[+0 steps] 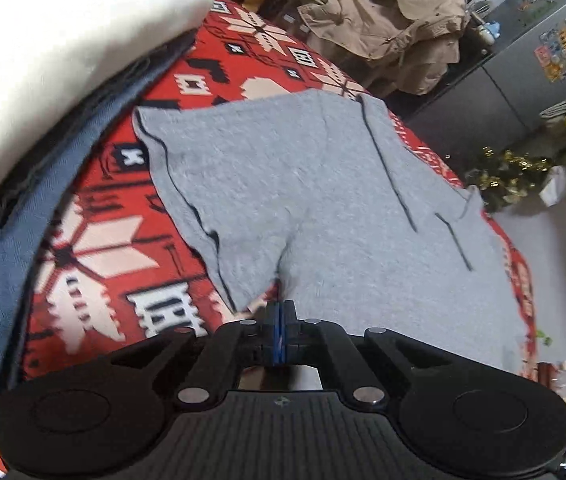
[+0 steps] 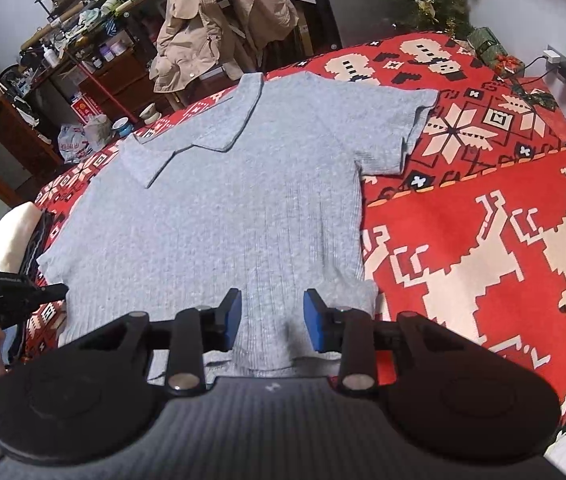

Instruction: Fold clothes

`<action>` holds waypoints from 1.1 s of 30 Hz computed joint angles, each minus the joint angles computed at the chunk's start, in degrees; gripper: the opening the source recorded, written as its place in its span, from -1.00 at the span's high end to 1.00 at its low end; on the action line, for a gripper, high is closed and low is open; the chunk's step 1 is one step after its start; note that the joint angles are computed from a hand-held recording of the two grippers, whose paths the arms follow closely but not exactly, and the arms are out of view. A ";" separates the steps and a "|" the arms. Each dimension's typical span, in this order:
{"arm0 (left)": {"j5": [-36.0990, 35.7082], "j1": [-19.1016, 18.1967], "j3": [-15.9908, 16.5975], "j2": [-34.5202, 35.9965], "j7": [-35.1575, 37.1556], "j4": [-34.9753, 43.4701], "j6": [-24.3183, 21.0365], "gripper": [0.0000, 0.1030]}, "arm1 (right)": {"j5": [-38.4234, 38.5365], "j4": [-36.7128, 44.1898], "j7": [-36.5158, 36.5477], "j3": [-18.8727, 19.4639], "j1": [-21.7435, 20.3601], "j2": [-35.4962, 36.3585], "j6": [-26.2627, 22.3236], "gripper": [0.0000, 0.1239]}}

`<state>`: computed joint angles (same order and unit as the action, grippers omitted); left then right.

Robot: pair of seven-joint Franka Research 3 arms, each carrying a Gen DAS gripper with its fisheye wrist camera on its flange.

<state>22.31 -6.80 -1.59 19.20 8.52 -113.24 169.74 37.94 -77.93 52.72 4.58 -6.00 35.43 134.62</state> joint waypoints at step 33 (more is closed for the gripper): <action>16.54 -9.42 -1.07 6.50 6.41 18.47 -36.16 0.97 | 1.64 -6.41 -7.52 0.26 0.26 -3.40 0.29 0.34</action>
